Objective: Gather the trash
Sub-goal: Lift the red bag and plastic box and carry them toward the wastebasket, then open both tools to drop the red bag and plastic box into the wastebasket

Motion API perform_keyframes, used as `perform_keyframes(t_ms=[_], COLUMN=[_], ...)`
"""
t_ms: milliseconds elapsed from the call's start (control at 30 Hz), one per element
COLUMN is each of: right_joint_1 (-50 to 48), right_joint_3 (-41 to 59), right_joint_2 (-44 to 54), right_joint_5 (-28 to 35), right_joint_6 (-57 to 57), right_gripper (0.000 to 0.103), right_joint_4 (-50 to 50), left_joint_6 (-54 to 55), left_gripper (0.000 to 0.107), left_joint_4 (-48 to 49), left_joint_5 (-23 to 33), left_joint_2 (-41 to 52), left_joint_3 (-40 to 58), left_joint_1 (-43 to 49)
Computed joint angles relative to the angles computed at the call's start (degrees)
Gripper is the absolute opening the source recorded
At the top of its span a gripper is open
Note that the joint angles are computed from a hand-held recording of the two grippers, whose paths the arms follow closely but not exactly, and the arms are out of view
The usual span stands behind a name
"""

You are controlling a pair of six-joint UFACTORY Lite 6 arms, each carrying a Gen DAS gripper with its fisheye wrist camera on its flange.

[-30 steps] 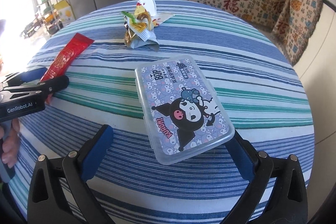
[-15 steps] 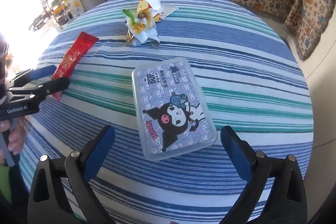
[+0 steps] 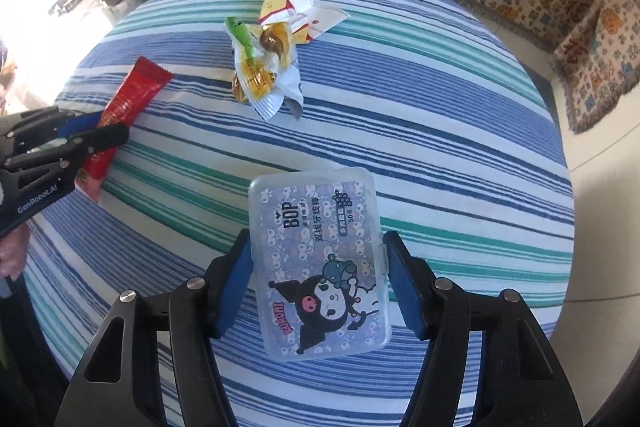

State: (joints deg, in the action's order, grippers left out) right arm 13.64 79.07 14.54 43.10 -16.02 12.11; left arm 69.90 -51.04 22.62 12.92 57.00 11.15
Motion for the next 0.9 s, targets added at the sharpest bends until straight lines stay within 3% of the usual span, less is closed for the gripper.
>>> perform_keyframes(t_ms=[133,267,533,700,900], right_joint_1=[-4.2,-10.8,-37.9,-56.3,-67.7], right_joint_3=[-5.2,-9.8,-14.0,-7.3,2.4], right_joint_2=[-5.9,-11.9,-20.8,-14.1,-1.9], right_joint_5=[-0.1,1.7,10.4,14.1,13.1], right_joint_6=[-5.1,-11.5,-29.2,-38.4,-42.6], right_gripper=[0.066,0.066,0.066,0.066,0.066], right_joint_4=[6.4,12.7,21.6,23.5,24.8], left_joint_6=[6.2,5.7,-7.1,-18.2,-31.0], left_gripper=[0.014,0.013,0.012,0.011,0.01], left_joint_4=[-7.2,-9.4,-9.1,-6.9,-0.4], left_joint_5=[3.1,6.0,5.9,0.6,-4.1], left_joint_2=[-5.8,-13.2,-21.5,-14.8,4.1], left_joint_3=[-6.0,-11.2,-10.9,-1.7,18.2], left_joint_1=[1.5,-1.0,-19.4,-36.7,-52.6])
